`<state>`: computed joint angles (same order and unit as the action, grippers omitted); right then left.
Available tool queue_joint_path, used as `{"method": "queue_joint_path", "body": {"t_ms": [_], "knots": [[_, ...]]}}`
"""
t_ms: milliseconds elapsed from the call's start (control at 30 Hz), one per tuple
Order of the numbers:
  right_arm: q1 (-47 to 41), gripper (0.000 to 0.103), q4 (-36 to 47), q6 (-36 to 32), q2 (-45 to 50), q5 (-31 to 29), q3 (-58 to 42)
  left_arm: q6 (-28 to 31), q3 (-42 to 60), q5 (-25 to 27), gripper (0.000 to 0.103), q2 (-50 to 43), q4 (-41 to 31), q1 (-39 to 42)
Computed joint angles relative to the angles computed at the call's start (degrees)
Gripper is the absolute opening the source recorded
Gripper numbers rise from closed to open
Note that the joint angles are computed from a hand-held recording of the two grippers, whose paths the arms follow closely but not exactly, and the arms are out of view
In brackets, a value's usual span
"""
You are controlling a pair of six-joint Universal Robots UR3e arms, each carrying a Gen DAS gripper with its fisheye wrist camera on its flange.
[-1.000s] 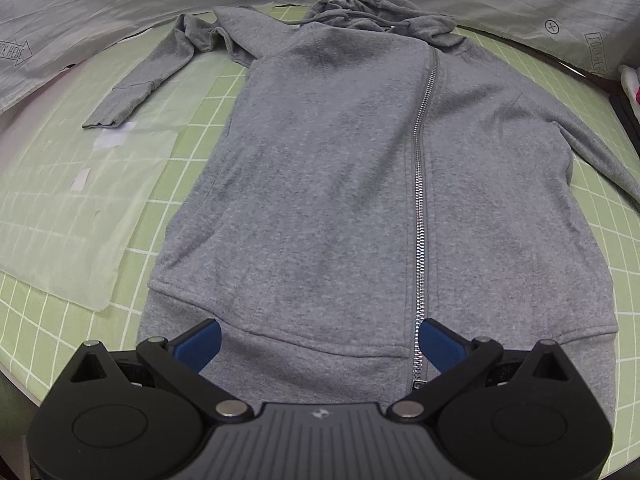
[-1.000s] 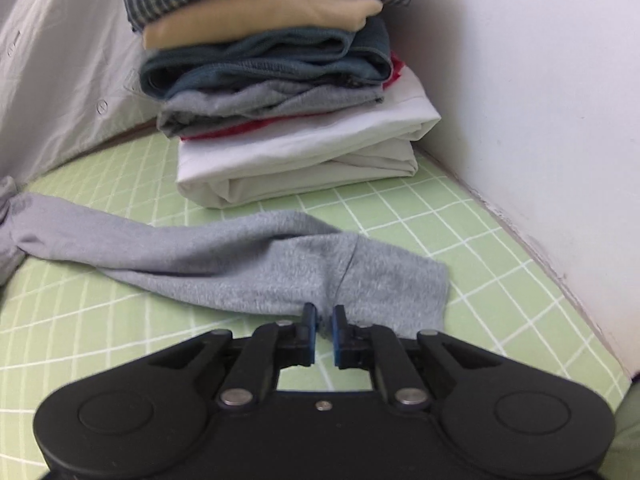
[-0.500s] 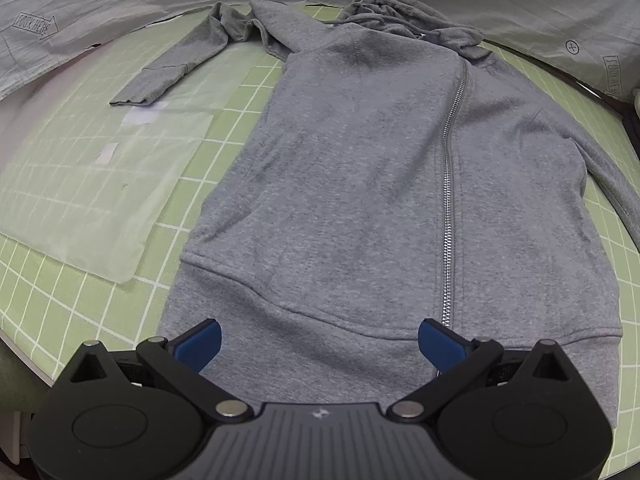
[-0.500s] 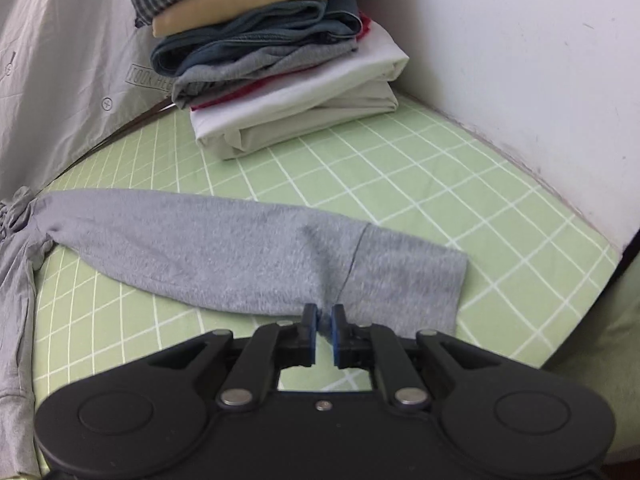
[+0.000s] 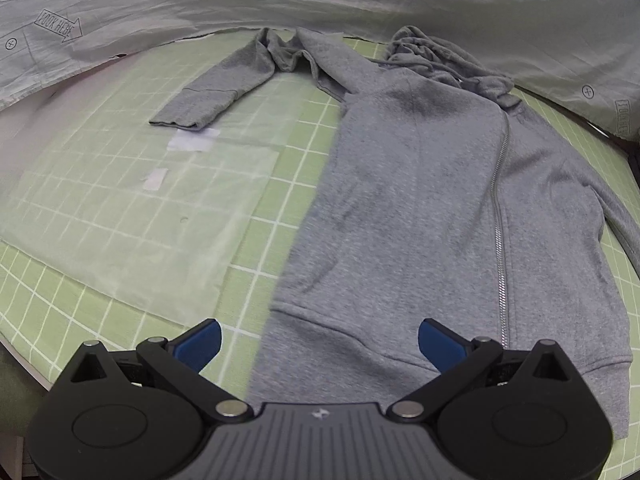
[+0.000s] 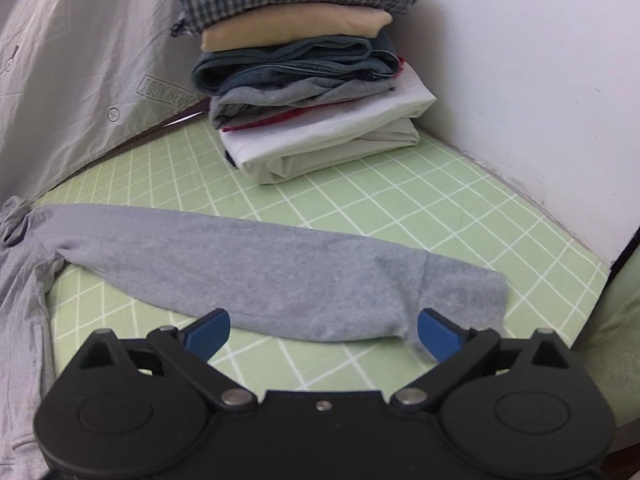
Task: Fold clothes
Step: 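Move the left gripper to the other hoodie sleeve cuff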
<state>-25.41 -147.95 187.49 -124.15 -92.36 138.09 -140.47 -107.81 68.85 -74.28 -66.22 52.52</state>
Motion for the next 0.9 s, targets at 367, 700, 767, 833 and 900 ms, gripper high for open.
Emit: {"method": "queue_joint_path", "body": {"t_ms": [367,700,767,833,900], "knots": [[32.47,0.103,-2.81,24.98,27.65,-13.67,-20.66,-0.09,12.80,-4.63,0.103,-16.45,2.70,8.74],[50.41,0.103,4.14,30.48,56.36,-16.11,-49.73,-0.15,37.15,-7.23,0.103,-37.85,0.52,7.14],[52.44,0.103,5.94,32.85,61.67,-18.40,-55.52,2.46,43.37,-7.76,0.103,-42.24,-1.17,5.94],[53.98,0.103,8.61,35.99,66.26,-20.98,-61.29,4.86,48.80,-7.99,0.103,-46.02,-2.27,4.75],[55.10,0.103,10.31,38.93,69.29,-23.96,-64.83,6.29,55.63,-8.02,0.101,-50.68,-4.72,3.47]]}}
